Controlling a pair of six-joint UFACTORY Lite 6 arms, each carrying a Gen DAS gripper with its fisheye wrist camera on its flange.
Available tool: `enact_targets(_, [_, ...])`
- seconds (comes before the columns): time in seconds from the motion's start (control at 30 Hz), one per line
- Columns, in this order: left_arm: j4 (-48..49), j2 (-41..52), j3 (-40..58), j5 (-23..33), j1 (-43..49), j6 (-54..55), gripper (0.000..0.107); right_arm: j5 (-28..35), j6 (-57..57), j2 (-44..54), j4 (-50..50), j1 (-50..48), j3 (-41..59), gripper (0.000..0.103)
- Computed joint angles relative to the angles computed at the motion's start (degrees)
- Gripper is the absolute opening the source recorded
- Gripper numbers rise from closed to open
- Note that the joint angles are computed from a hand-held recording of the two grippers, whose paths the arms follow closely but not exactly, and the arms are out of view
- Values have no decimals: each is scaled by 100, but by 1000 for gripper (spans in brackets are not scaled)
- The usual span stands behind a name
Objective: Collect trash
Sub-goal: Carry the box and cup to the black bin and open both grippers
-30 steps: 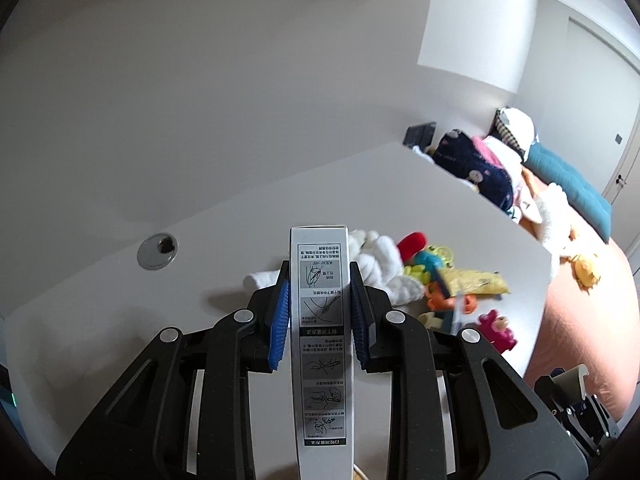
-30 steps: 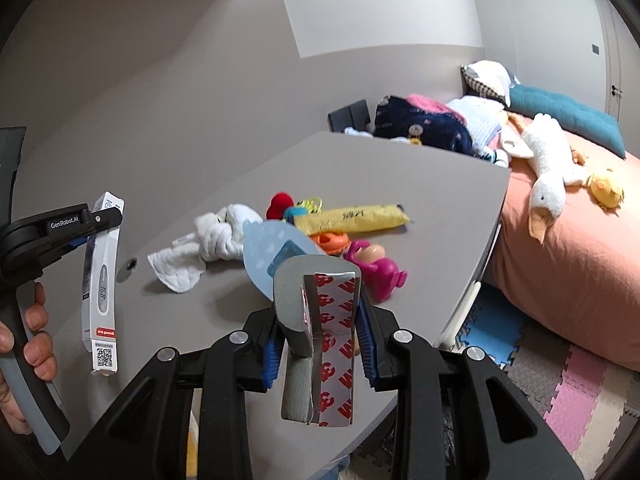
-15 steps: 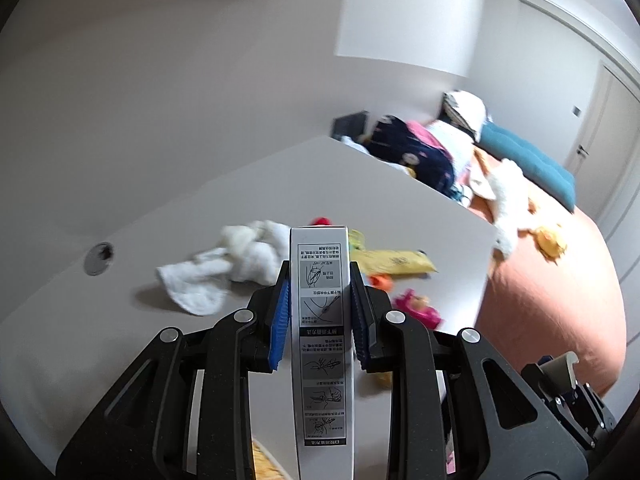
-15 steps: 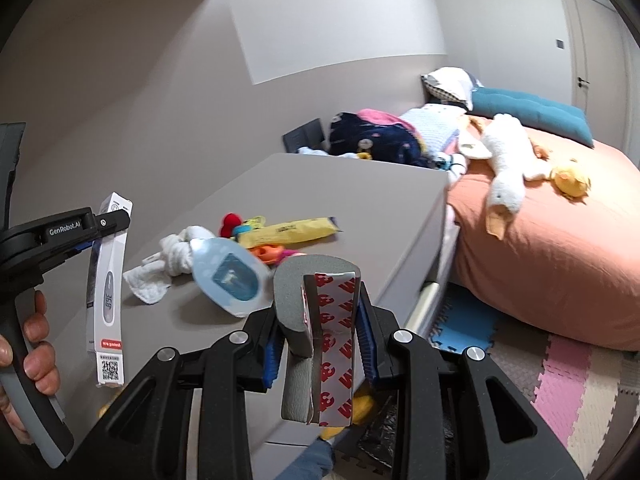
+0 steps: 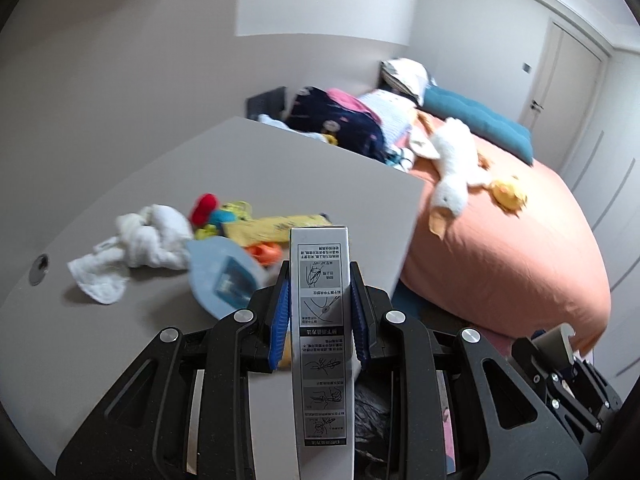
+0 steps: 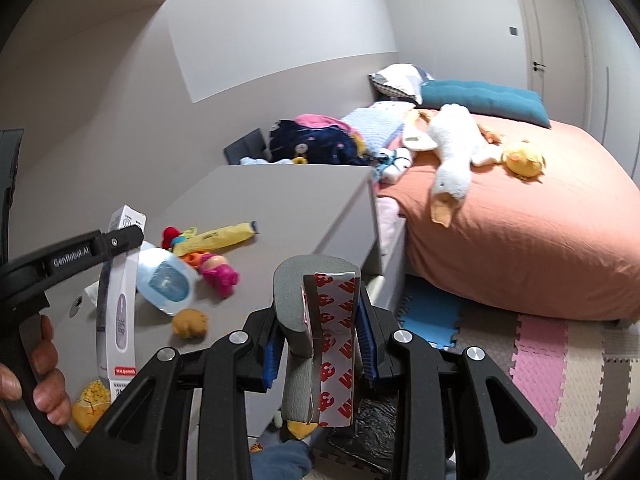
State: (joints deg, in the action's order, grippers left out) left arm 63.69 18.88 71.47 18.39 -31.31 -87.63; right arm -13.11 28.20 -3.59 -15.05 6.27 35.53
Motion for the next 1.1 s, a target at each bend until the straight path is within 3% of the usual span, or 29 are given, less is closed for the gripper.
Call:
enact_targets(0.43, [-1163,1338,1374,57,-820,1317,26,-211,1718,-252,-2111,-1318,-345,33])
enact_targets(0.67, [-2072,2167,2195,168,-1086,2340,27,-445,2527,66,-3179,-2077,-221,33])
enact_targets(0.8, [-3346,2748,2765,254,-1072,3680,28,-562,2974,604,-3702,-2340,123,34])
enact_targets(0.87, [-3820,3220,3297,542,-1066,4189,62,-521,3457,935,-4192,-2402,402,42])
enact_targets(0.9, [-3704,3438,3555,731,-1093,4093,96,-500,3613,1035,-4311,-2421,496,57])
enact_targets(0.93, [-3349,3492,3580,753,-1121,3785,97,-474,3585,1097,-4217,-2446,549,65])
enact_targets(1.1, [-2771,3486,3512,868,-1132,3347,97,-397,2753,1092,-3327,-2458,501,72])
